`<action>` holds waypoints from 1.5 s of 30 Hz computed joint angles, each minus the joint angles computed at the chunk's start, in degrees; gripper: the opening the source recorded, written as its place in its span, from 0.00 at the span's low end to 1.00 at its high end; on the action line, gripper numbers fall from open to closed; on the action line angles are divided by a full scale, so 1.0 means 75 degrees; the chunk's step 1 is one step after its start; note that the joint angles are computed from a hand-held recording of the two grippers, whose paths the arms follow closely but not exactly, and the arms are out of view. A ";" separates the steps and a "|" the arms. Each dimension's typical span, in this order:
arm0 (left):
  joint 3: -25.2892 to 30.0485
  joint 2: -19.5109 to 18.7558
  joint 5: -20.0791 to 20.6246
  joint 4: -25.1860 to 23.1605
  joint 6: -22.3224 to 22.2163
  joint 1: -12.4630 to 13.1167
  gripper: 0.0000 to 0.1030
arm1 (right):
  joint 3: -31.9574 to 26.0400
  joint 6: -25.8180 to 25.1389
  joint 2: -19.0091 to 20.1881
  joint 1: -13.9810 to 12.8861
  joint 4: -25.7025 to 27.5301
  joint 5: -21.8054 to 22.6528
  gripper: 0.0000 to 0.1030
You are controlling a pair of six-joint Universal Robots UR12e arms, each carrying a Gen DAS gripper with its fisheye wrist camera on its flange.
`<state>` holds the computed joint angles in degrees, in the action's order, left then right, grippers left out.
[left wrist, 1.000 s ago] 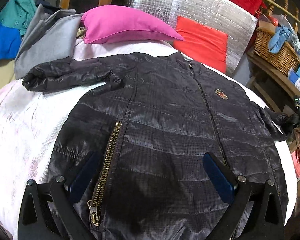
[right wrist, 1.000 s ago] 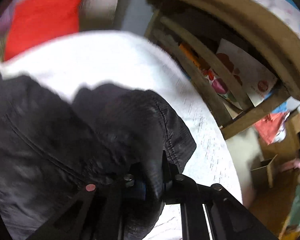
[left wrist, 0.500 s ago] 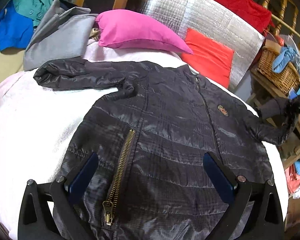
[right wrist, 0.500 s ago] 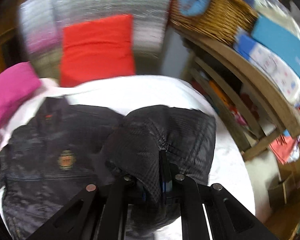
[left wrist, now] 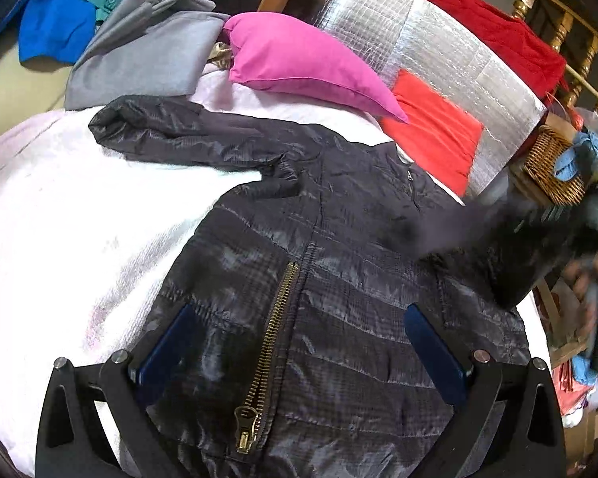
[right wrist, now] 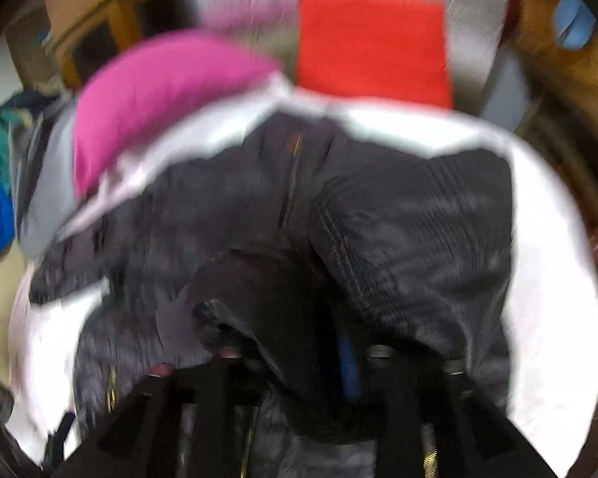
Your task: Fold large clothes
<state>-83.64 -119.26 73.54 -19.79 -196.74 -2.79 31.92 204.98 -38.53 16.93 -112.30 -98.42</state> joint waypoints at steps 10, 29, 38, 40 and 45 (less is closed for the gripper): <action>0.0162 -0.0079 -0.0384 -0.0439 0.0409 -0.0084 1.00 | 0.3002 0.0965 -0.1249 -0.0367 -0.3211 0.1644 0.88; 0.3783 -0.2151 -0.2991 -0.3851 -0.1604 -0.0448 0.79 | 0.6797 0.4454 -0.2524 -0.1004 -0.8356 0.3614 0.89; 0.4439 -0.2208 -0.1115 -0.2447 -0.1273 -0.0486 0.09 | 0.7085 0.4717 -0.2584 -0.1232 -0.8609 0.3730 0.89; 0.4333 -0.2085 -0.0163 -0.1373 -0.1214 -0.0485 0.10 | 0.6972 0.4848 -0.2491 -0.1286 -0.8709 0.3725 0.89; 0.4579 -0.2275 0.0486 -0.1647 -0.0728 -0.0466 0.10 | 0.6420 0.5498 -0.2037 -0.1417 -0.9018 0.4106 0.89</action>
<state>-49.29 -136.32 77.19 -32.14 -202.20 -6.29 80.07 246.21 -53.81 6.30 -179.93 -67.62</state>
